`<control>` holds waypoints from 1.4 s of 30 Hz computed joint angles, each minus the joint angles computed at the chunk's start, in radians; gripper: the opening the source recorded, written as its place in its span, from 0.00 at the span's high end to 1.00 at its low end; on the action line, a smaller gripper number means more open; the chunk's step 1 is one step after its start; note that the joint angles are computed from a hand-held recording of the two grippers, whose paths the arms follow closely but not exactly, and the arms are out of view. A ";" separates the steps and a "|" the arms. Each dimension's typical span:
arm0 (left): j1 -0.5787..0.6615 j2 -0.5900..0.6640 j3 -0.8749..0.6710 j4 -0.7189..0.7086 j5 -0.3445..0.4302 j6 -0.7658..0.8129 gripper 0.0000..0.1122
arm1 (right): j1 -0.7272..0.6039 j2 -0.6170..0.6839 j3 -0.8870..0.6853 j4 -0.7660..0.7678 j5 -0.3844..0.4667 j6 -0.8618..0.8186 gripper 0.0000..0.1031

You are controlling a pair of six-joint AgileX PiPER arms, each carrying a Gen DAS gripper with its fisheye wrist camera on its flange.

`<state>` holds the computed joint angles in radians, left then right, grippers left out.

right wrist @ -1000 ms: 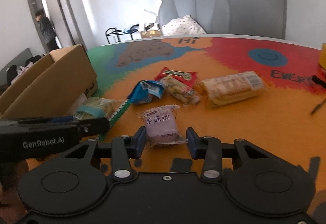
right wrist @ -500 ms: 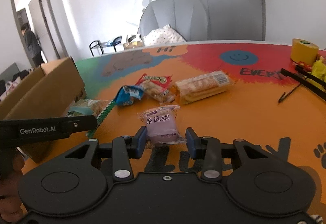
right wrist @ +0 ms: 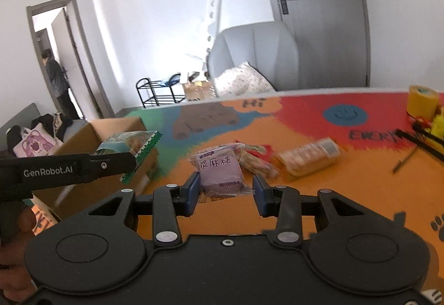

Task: Organize snacks
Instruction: 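Carry the biscuit pack with left tool while right carries pink pack into the box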

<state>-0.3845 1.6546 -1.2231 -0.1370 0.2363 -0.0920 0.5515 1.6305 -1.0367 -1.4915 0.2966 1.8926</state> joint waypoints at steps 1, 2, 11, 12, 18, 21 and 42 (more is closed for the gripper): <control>0.011 -0.010 0.003 -0.030 -0.002 0.032 0.59 | 0.009 0.006 -0.014 0.001 0.006 -0.006 0.63; 0.022 -0.019 0.004 -0.048 -0.002 0.054 0.59 | 0.017 0.011 -0.028 0.001 0.012 -0.008 0.63; 0.142 -0.087 -0.003 -0.264 0.053 0.341 0.59 | 0.069 0.067 -0.117 0.011 0.019 0.003 0.63; 0.156 -0.092 -0.003 -0.291 0.059 0.372 0.59 | 0.076 0.074 -0.131 0.021 0.021 -0.010 0.63; 0.238 -0.109 -0.005 -0.387 0.095 0.479 0.59 | 0.117 0.112 -0.212 0.076 0.037 -0.086 0.63; 0.269 -0.114 -0.003 -0.410 0.105 0.505 0.59 | 0.132 0.134 -0.253 0.117 0.039 -0.132 0.63; 0.494 -0.100 0.038 -0.690 0.249 0.803 0.36 | 0.193 0.295 -0.544 0.726 0.038 -0.812 0.60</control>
